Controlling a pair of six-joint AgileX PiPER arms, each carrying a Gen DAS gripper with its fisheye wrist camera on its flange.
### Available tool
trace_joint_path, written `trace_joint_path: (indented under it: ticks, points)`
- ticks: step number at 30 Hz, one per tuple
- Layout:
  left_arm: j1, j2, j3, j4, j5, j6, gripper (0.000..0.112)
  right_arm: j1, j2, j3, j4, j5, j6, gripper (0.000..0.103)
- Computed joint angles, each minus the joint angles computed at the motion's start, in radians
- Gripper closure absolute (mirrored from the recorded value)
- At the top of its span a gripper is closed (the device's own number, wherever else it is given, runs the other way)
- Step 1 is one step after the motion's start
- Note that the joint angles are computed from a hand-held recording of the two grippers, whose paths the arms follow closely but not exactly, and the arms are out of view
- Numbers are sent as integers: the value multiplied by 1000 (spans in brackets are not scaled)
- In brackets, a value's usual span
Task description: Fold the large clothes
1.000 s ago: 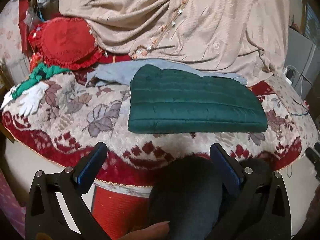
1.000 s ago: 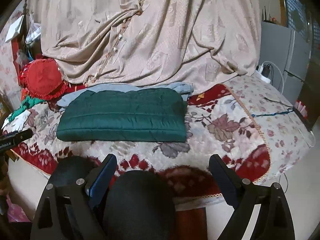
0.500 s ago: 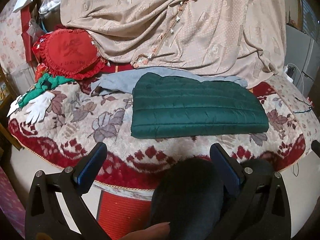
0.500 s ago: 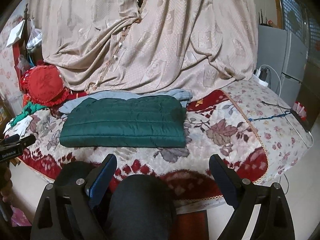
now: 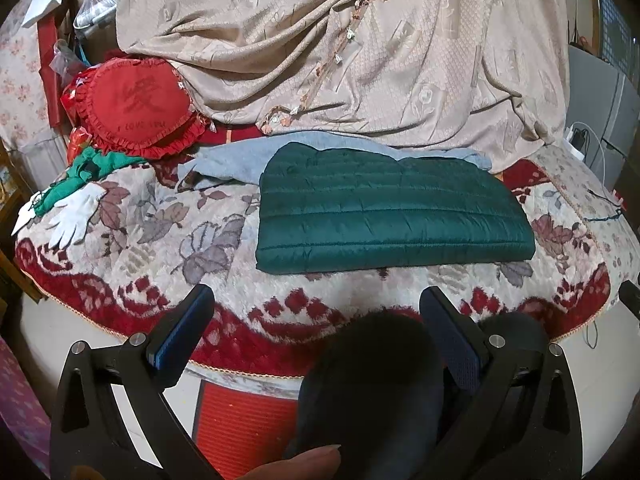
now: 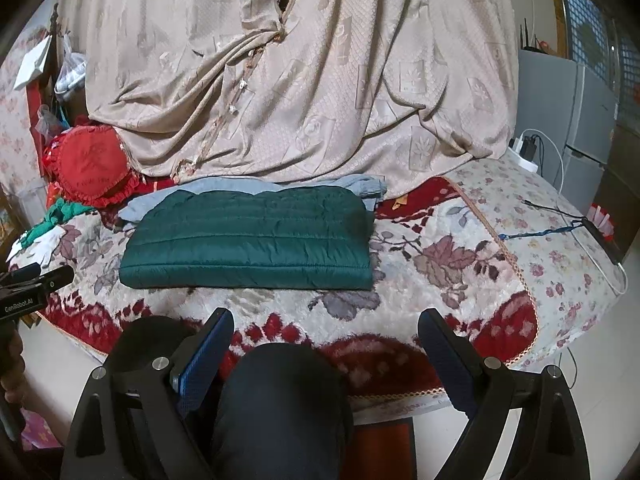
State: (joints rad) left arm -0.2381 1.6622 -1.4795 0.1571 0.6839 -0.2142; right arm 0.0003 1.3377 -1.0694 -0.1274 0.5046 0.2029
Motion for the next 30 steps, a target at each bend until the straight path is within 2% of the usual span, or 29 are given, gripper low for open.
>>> trace_joint_path:
  ticks: [15,30]
  points:
    - [0,4,1,-5,-1,6,10,16,1,4,-31,-3,33,11]
    - [-1,6,5,-5,-7,5,10,18,14,-22,-4,7,-4,11]
